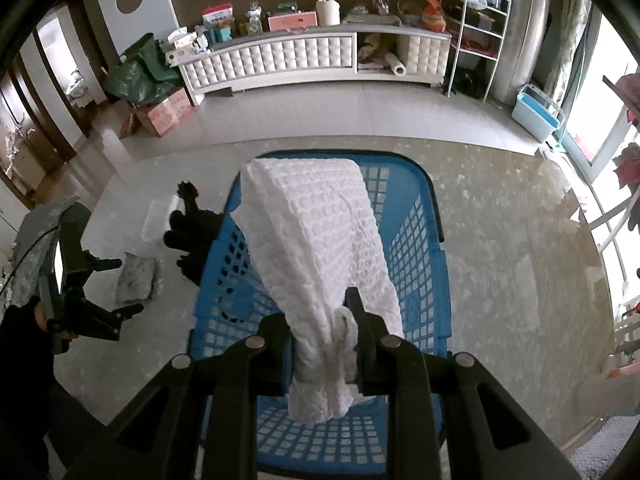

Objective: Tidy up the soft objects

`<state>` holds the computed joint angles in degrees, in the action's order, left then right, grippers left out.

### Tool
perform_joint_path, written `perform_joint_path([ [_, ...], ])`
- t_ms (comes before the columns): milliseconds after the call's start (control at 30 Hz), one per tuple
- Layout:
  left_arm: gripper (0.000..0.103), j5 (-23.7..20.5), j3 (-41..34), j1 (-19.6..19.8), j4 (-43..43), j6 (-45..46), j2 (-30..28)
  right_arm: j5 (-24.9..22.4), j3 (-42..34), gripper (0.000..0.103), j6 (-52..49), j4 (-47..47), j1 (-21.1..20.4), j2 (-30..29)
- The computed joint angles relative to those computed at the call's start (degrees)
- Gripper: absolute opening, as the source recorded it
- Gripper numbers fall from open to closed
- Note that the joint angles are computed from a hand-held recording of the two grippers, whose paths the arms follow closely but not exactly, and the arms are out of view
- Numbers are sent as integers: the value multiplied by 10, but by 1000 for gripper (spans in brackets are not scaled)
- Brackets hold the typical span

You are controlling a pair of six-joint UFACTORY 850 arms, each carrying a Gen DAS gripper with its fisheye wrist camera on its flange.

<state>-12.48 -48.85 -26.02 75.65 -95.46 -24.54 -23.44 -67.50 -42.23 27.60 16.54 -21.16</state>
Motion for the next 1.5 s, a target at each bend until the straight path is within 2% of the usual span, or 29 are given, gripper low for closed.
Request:
perform_joint_path([
  [333, 63, 7, 9, 6, 67, -82, 5, -16, -39, 22, 51, -62, 3, -46],
  [400, 51, 2, 10, 6, 62, -83, 8, -26, -50, 22, 57, -64, 1, -57],
  [700, 28, 10, 16, 18, 114, -152, 12, -65, -90, 22, 91, -85, -3, -94],
  [800, 25, 12, 19, 19, 135, -181, 14, -68, -100, 22, 110, -106, 1, -103],
  [1100, 23, 22, 37, 14, 197, -255, 35, -66, -119, 24, 223, -249, 24, -126],
  [1200, 23, 12, 41, 7, 183, -245, 43, -72, -124, 26, 232, -258, 26, -130],
  [1333, 23, 9, 49, 1, 187, -255, 56, -81, -132, 33, 240, -281, 28, -136],
  [1400, 23, 4, 52, -4, 172, -243, 62, -92, -137, 40, 217, -256, 24, -139],
  [1433, 23, 1, 54, -7, 165, -239, 65, -90, -136, 47, 213, -255, 25, -137],
  [1467, 23, -2, 56, -11, 158, -235, 70, -79, -130, 54, 224, -272, 27, -130],
  [1500, 23, -2, 56, -11, 155, -231, 73, -69, -124, 57, 235, -290, 29, -125],
])
